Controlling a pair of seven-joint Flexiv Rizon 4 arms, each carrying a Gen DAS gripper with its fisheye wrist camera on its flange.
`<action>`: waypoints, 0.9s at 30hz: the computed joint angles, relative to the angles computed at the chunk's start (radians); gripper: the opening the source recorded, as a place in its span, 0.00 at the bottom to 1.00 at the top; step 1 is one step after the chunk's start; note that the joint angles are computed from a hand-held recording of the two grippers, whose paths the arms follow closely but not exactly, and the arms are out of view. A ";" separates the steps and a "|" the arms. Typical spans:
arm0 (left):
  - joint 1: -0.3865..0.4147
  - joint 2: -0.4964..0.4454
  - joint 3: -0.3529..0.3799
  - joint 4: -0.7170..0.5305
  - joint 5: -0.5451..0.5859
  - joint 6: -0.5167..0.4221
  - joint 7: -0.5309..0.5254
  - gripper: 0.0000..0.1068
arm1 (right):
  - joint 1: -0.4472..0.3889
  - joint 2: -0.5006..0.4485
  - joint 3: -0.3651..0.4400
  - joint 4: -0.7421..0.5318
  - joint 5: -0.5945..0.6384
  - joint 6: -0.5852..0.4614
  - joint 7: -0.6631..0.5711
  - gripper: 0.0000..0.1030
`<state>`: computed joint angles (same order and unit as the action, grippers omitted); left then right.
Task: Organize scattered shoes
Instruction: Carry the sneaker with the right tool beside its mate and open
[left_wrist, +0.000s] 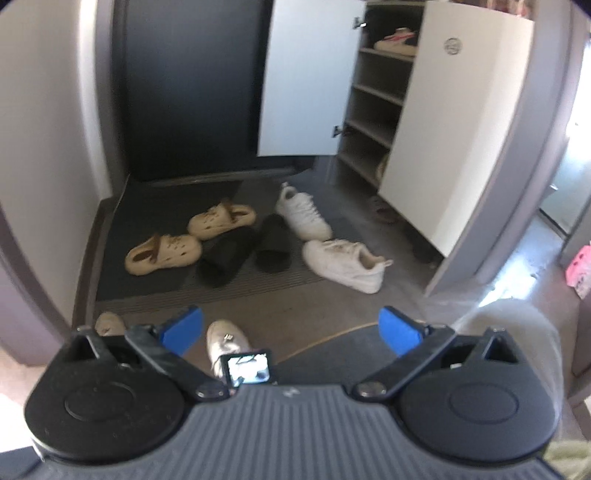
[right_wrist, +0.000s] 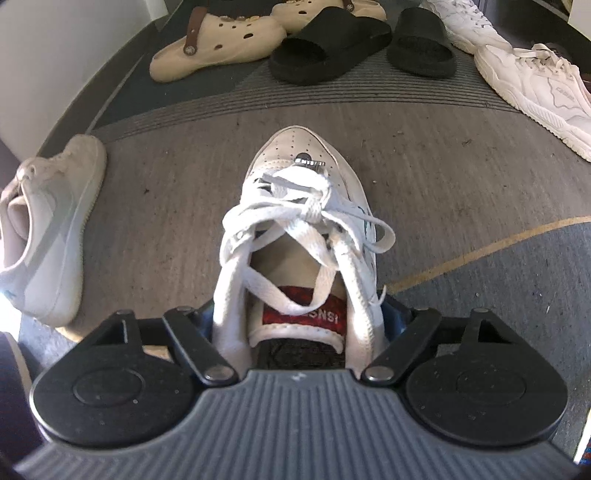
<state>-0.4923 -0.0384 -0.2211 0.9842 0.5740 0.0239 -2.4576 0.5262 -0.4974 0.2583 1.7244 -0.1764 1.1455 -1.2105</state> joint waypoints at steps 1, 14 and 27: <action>0.009 0.019 0.016 0.031 -0.041 0.026 0.000 0.96 | -0.005 0.002 0.006 0.001 0.019 0.020 0.012 0.81; 0.108 0.118 -0.029 0.096 0.038 -0.198 -0.098 0.96 | 0.103 -0.165 0.035 -0.270 -0.007 -0.027 -0.025 0.81; 0.220 0.153 -0.010 0.186 -0.102 -0.216 -0.111 0.96 | 0.205 -0.279 0.053 -0.460 0.051 -0.164 -0.053 0.88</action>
<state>-0.2721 0.1149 -0.2312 1.1705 0.4718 -0.1924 -2.5690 0.7311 -0.7768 0.3114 1.2645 -0.1252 0.9816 -1.2637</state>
